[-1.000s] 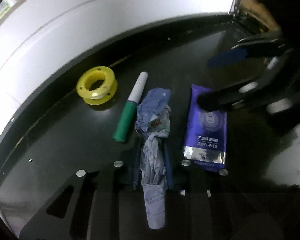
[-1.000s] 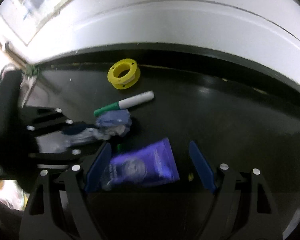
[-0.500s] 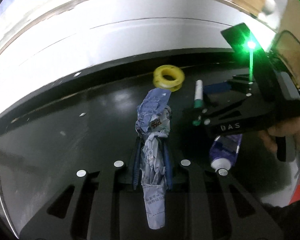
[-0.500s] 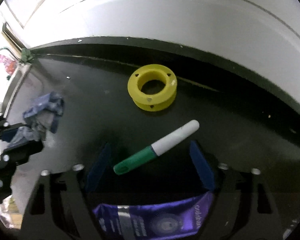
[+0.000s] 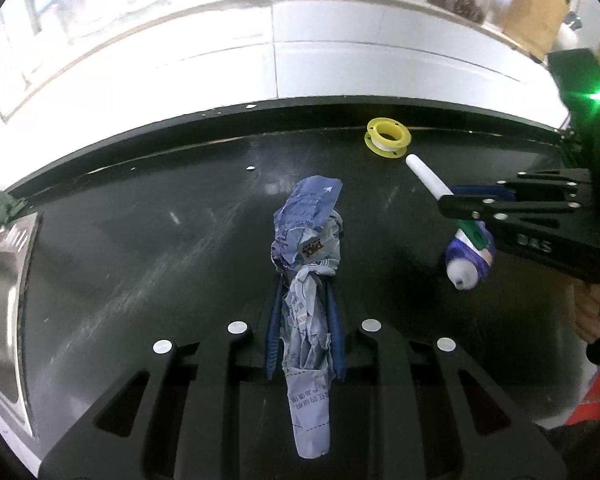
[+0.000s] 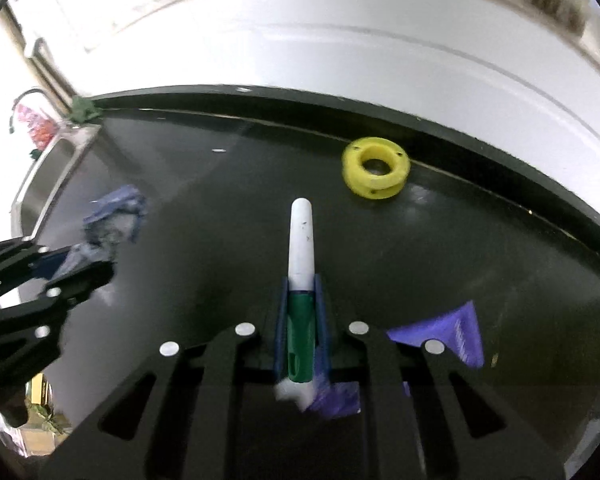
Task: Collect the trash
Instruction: 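Grasp the grey rag with left tool while right tool grasps green marker, then carry rag and marker down to the black bin and open both tools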
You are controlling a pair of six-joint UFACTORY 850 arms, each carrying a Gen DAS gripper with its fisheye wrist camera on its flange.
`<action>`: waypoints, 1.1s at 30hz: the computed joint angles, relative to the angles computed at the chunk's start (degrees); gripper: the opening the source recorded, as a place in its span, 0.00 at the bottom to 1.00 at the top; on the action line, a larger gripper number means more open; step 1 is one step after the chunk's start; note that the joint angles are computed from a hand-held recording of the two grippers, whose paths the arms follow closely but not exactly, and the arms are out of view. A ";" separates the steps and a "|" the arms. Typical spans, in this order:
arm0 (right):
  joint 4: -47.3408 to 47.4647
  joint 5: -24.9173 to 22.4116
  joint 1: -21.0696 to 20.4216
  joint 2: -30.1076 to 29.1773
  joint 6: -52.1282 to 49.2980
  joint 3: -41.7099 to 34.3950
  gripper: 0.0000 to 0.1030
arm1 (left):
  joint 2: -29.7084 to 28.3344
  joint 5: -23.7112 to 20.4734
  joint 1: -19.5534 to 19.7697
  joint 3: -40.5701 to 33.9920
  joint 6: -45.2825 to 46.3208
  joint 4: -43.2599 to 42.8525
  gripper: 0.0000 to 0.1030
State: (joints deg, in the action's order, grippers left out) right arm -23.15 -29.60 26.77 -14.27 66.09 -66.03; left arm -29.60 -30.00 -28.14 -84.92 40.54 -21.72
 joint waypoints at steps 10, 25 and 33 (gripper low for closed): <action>-6.59 -8.13 13.09 0.66 14.75 -3.96 0.14 | 10.37 1.06 5.27 13.89 10.95 -6.21 0.20; -8.56 -12.70 21.53 -6.64 19.43 -15.06 0.14 | 17.47 1.02 14.25 21.70 21.70 -13.55 0.20; -0.13 -8.51 22.34 -19.45 1.78 -33.23 0.14 | 20.97 2.01 25.24 24.29 17.67 -11.46 0.20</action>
